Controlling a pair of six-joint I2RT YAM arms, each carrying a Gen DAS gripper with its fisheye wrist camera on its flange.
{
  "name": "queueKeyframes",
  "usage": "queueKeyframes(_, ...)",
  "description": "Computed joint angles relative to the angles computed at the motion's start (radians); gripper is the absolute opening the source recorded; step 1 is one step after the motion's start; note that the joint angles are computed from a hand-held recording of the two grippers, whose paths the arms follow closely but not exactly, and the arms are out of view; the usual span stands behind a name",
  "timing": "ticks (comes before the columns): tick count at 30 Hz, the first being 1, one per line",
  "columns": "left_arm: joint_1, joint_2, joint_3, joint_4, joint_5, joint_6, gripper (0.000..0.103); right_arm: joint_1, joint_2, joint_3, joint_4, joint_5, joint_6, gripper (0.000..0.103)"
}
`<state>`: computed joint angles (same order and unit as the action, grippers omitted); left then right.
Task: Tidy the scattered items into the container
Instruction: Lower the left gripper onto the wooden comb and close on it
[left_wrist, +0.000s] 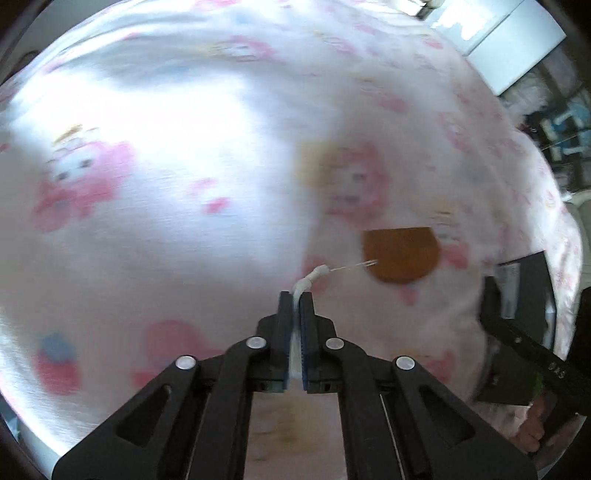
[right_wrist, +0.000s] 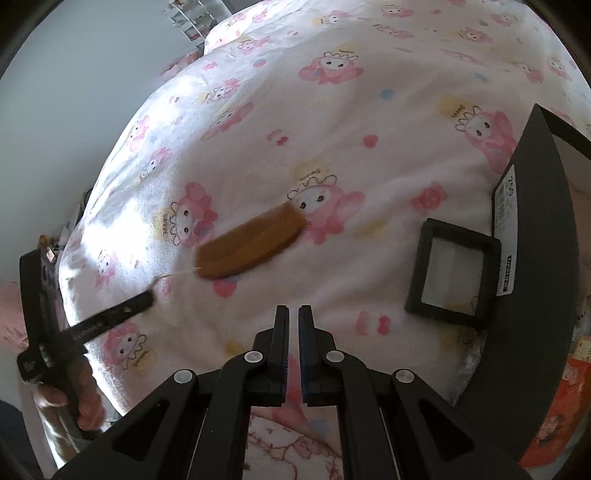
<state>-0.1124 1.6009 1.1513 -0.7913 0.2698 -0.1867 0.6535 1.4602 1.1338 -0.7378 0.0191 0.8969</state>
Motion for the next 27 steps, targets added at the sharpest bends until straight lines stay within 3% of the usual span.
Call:
queueKeyframes(2,-0.005,-0.019,-0.003,-0.004,-0.055,-0.012,0.004,-0.014,0.041,0.023,0.014,-0.023,-0.023,0.003)
queueKeyframes(3,-0.007,-0.038,-0.008,0.004,-0.037,-0.005,0.009,-0.02,0.064,0.037,0.022,-0.029,-0.036,0.003)
queueKeyframes(6,0.004,-0.06,-0.032,0.061,0.127,-0.024,0.021,-0.048,0.138,0.097,0.021,-0.049,-0.085,0.003)
queueKeyframes(8,-0.017,-0.013,-0.021,0.098,0.206,-0.05,0.021,-0.073,0.168,0.114,0.049,-0.058,-0.107,0.004)
queueKeyframes(17,-0.123,0.228,0.088,0.181,0.192,-0.149,0.021,-0.154,0.335,0.144,0.176,-0.095,-0.114,0.009)
queueKeyframes(21,-0.101,0.249,0.11,0.184,0.199,-0.142,0.021,-0.181,0.39,0.169,0.226,-0.163,-0.12,0.034)
queueKeyframes(27,-0.095,0.299,0.183,0.185,0.155,-0.156,0.022,-0.165,0.384,0.143,0.299,-0.229,-0.134,0.034)
